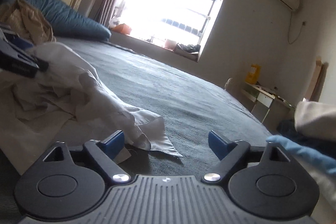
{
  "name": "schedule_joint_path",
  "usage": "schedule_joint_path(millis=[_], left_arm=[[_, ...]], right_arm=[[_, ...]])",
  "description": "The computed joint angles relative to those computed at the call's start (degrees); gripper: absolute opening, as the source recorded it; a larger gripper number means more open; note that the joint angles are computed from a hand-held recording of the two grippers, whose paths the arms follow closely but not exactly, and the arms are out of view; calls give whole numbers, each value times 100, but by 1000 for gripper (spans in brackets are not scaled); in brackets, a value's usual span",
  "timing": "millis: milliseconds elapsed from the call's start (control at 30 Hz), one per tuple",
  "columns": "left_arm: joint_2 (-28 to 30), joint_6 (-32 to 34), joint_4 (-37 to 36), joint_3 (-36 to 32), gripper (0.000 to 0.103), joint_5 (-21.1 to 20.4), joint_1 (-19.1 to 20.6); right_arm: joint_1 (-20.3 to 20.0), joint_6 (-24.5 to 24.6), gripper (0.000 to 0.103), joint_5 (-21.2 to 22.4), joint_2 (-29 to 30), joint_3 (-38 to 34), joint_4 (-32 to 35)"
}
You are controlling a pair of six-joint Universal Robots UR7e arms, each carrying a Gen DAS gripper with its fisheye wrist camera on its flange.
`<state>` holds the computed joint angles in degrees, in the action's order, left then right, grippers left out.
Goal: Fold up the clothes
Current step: 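Grasp the white shirt with the left gripper while the right gripper grasps another edge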
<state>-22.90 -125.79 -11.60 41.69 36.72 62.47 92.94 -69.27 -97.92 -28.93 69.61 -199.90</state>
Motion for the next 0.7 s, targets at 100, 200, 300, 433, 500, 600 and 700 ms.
schedule_joint_path(millis=[100,200,300,433,500,600,700], left_arm=[[36,-131,138,-175,62,-19,51],[66,-291,350,-314,64,9,107],[70,-369,406,-355,66,61,154],[-34,-490,382,-191,69,220,197],[-159,-724,454,1,69,368,204],[-663,-1047,216,873,70,746,153],[-1217,-1200,41,1849,76,1304,26]], right_arm=[[-24,-598,70,294,292,-491,396],[-29,-1095,69,540,503,-967,1024],[-2,-1499,66,544,692,-1390,1685],[34,-1529,56,638,919,-1756,1818],[55,-1086,33,777,853,-1787,1938],[99,-336,7,1084,529,-1544,2230],[169,100,0,1441,79,-1076,2436]])
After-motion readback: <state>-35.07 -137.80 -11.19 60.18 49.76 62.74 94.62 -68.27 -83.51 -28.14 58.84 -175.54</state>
